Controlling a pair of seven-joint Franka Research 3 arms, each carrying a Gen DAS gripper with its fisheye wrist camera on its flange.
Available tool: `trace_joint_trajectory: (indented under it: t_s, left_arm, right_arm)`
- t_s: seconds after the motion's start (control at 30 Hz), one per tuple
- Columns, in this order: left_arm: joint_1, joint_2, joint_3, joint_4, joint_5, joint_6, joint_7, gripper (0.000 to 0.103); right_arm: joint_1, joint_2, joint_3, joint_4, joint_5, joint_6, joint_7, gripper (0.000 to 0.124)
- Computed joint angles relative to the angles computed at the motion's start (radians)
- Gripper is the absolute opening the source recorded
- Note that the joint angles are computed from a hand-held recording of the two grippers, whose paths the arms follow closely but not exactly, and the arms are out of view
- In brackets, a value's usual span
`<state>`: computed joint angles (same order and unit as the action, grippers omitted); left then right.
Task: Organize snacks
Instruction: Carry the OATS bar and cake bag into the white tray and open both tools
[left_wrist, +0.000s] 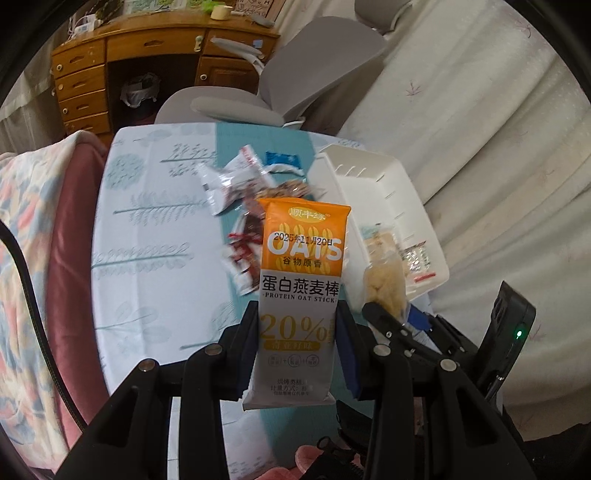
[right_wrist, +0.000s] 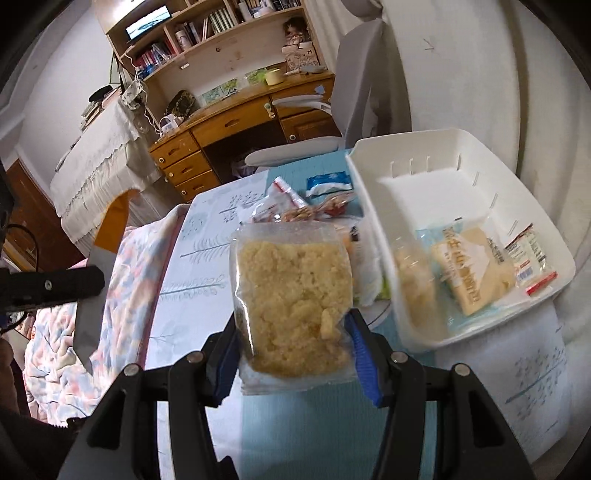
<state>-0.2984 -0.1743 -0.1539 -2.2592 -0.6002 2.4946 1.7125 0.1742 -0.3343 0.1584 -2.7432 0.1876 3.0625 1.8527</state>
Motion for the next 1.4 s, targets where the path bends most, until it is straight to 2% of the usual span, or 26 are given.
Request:
trace_joint_trajectory:
  t_s: [0.2,0.3,0.53,0.67,0.87,1.1,1.17,1.23,1.4]
  left_arm:
    - [-0.019,0.101,-0.054,0.114,0.038,0.036,-0.091,0.037]
    - [-0.029,0.163,-0.087,0.175,0.079,0.065,-0.148,0.038]
    - [-0.048,0.315,-0.154,0.32,0.171,0.117,-0.272,0.038]
    - [-0.057,0.418,-0.188,0.426,0.233,0.125,-0.336,0.038]
    - [-0.08,0.545,-0.219,0.572,0.339,0.126,-0.417,0.038]
    - [-0.104,0.628,-0.236,0.675,0.42,0.097,-0.483,0.04]
    - [-0.113,0.629,-0.229,0.679,0.444,0.096,-0.513,0.047]
    - [-0.109,0.621,-0.231,0.665,0.451,0.105,-0.529,0.07]
    - [-0.098,0.576,-0.227,0.605,0.469,0.135,-0.571,0.071]
  right_arm:
    - [0.119,-0.009,-0.209,0.019,0.103,-0.022,-0.258,0.054]
    - [0.147,-0.01,-0.278,0.035,0.156,-0.041,-0.392,0.054]
    - [0.156,0.0,-0.386,0.078,0.274,-0.112,-0.671,0.055]
    - [0.139,0.007,-0.422,0.096,0.346,-0.155,-0.811,0.055]
    - [0.061,0.026,-0.416,0.124,0.399,-0.226,-0.935,0.055]
    - [-0.03,0.032,-0.362,0.128,0.462,-0.245,-1.011,0.055]
    - [-0.069,0.042,-0.33,0.132,0.451,-0.247,-0.989,0.056]
    - [-0.098,0.046,-0.305,0.132,0.438,-0.247,-0.952,0.062]
    - [-0.132,0.044,-0.285,0.129,0.428,-0.259,-0.885,0.074]
